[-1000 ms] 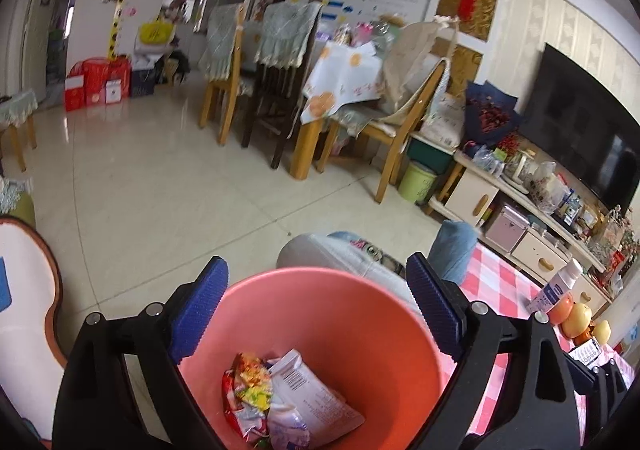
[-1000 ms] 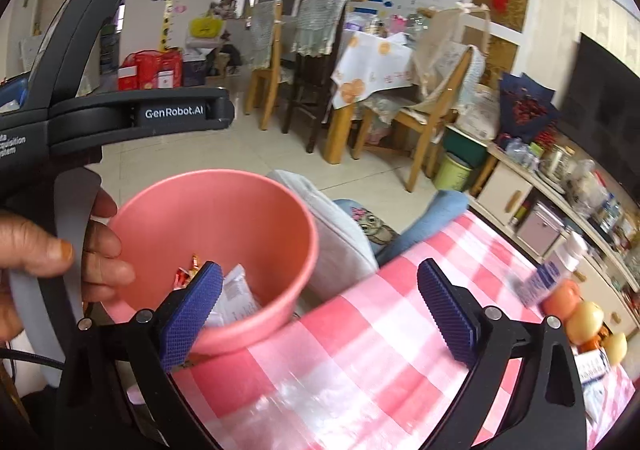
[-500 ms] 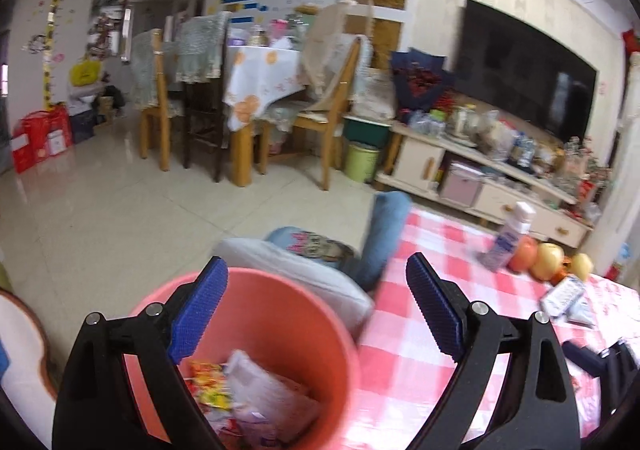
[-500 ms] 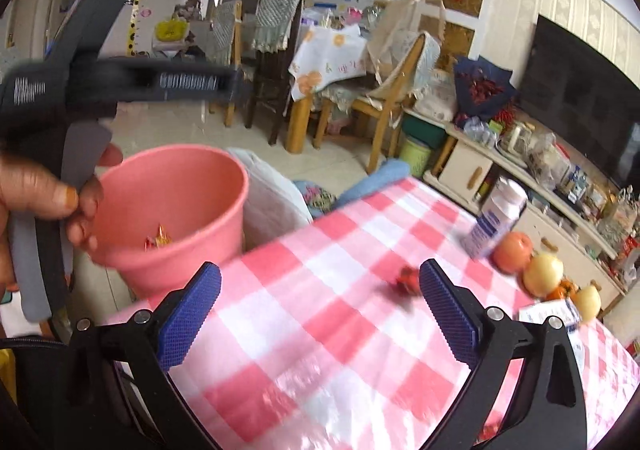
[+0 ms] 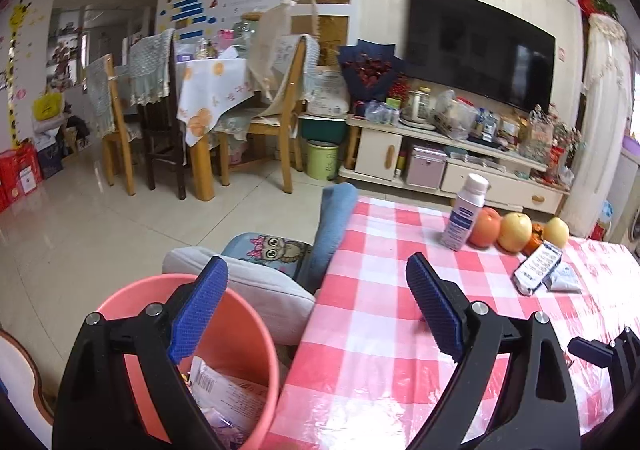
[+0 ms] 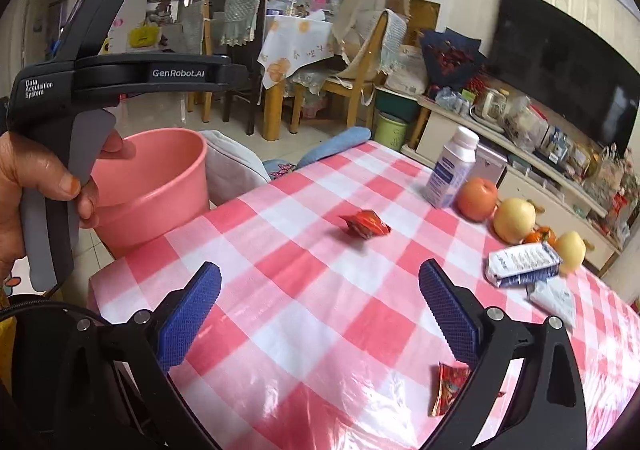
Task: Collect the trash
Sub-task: 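Move both open tools back over the table, then reach to the white milk carton and close the left tool on it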
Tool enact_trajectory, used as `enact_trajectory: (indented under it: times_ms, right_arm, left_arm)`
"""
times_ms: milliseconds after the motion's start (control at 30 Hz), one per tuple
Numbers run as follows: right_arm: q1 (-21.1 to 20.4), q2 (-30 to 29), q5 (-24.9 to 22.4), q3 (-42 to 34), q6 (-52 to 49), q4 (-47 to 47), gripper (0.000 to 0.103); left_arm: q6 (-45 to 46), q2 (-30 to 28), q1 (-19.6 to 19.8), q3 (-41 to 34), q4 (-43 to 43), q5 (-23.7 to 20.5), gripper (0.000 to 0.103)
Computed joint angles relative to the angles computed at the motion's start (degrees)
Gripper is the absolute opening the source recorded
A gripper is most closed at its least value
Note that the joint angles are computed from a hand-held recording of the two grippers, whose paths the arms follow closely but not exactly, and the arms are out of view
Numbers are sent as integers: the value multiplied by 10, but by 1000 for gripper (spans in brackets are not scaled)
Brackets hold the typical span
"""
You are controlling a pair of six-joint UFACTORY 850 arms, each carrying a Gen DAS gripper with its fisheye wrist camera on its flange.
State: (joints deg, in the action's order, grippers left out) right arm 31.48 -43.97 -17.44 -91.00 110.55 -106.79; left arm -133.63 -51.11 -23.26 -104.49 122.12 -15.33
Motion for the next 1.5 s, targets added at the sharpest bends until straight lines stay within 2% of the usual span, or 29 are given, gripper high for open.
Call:
enact_trajectory:
  times_ms: [267,500,733,833,1133,1500]
  right_arm:
    - [-19,31,5,59,152,-130,98]
    - [-32,48,4,89,232,-197,98]
    - [-43,62,0,115,265,-227,98]
    - [-48,69,-3,126,279,-234,98]
    - [-63,92,-16,160,311,-249,98]
    - [-84,119,-21,195,365,-290,98]
  left_arm:
    - [69,-17,-17,-21,-39,13,91]
    - [183,-36,-29,-50,-138,28,91]
    - [426,-69,-50,-101,-346,0,91]
    - [497,-82,-58,-120,-403,-13,91]
    - [607,-110,-82,-160,-467,-41,91]
    - [665,-133,-100,-197,-505,-71,91]
